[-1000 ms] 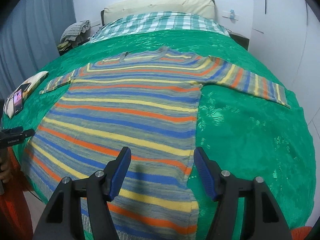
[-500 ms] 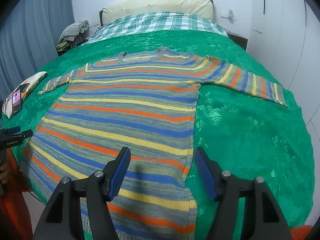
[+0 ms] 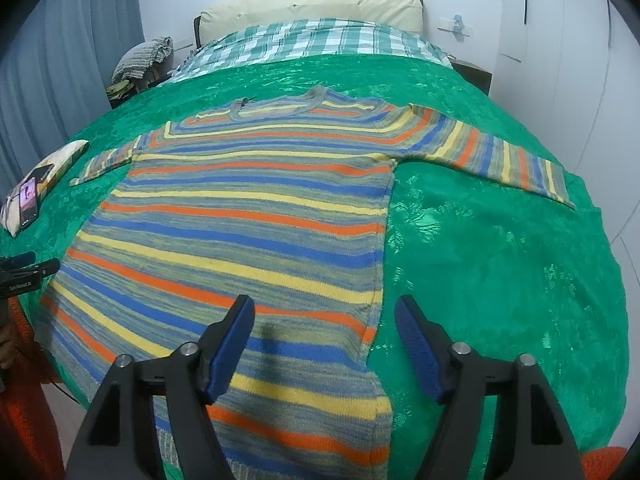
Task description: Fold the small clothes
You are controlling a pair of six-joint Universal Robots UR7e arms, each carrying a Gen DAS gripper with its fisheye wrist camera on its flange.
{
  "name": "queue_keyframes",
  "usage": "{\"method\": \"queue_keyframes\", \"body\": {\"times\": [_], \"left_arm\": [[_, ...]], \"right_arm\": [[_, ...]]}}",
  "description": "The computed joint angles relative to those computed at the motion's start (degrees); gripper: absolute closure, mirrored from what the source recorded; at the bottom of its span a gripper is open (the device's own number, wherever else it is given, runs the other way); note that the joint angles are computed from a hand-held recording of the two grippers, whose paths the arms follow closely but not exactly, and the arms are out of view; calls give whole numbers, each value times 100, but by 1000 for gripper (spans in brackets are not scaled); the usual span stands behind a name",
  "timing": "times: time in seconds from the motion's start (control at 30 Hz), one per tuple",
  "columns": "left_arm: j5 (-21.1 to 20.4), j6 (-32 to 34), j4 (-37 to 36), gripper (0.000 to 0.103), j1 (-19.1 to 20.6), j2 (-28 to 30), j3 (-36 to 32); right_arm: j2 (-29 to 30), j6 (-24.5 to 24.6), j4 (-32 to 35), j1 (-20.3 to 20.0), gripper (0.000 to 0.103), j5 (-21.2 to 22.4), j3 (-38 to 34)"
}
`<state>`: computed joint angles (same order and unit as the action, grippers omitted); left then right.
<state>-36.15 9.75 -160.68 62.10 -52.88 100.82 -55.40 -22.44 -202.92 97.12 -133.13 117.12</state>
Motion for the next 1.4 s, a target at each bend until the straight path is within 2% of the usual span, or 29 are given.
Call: {"method": "queue_keyframes", "body": {"times": [0.13,0.27,0.4,0.6,1.17,1.4], "left_arm": [[15,-14,-56,11,11,11,-6],[53,-92,-13,11,16,32,-22],[167,-22,-88,10,3,84,-17],[242,-27,-80,8,3,124,-28],[67,-638,488,1,120,95,-165],[146,-388,137,0,116,169,-93]], "right_arm": [[279,-218,-569,139,20,-723,-224],[402,-468,-1085,204,1,-1106,-341],[534,-850,-1371,219,1,-1450,-506],[611,-1033,-1492,238,1,-1670,-615],[711,-1227,-1698,225,1,-1983,-733],[694,-1152,-1645,199,1,-2035,-729]]}}
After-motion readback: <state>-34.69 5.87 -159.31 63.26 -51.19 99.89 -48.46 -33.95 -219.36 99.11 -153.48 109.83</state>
